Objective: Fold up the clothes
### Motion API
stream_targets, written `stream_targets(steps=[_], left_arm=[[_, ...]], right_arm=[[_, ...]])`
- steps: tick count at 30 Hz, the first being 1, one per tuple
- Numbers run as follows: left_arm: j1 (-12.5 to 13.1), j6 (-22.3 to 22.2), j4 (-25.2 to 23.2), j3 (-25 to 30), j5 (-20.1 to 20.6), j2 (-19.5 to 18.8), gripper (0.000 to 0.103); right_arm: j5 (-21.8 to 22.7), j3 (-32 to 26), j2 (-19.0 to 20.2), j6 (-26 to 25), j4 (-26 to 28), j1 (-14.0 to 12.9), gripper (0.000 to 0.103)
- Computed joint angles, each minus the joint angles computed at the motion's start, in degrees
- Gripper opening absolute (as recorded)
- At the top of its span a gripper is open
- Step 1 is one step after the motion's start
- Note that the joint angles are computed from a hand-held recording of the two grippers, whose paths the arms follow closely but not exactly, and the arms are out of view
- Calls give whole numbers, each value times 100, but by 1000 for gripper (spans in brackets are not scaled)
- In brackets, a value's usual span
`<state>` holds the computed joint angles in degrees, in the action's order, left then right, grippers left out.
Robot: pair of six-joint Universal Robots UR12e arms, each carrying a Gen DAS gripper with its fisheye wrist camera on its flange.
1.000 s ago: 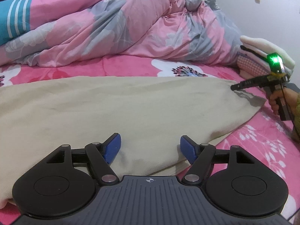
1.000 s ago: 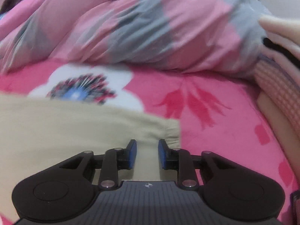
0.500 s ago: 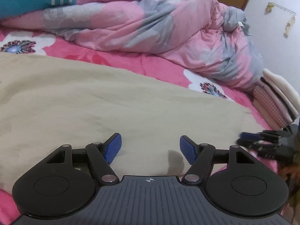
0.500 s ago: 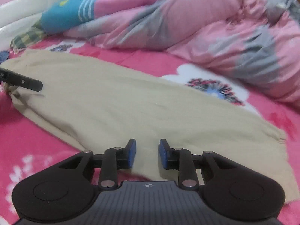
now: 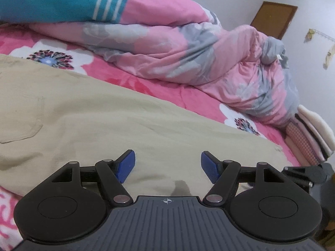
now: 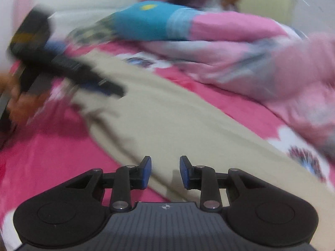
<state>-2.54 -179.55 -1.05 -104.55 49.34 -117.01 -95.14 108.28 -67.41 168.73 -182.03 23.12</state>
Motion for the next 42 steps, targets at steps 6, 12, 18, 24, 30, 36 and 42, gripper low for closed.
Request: stream_targets(steps=[6,12,18,24,30,36,42], left_arm=[[24,36,26,-12,-25,-3,70],[47,24,41,-24,-14,-8,70],[58,71,-35,1,5,-24,70],[-31,343,43,-40,305,7,71],[-185,783,146,-90,574,29,71],[-419,1672,321,-224,1171,81,76],[-509,1870,479,-263,1453,62,80]], right_arm=[[-88,-337,294,-1274,85,222,31],[146,-608,448,-1471,278,188,11],[2457,-574,168,475,1272,-498,5],[2539,-178,-84,1069,923,-665,12],[817,315,-298,1943,537,-512,18],[295,805,-577,2589,175,-425,19],[-285,776,-450,3149,-125,-416,31]])
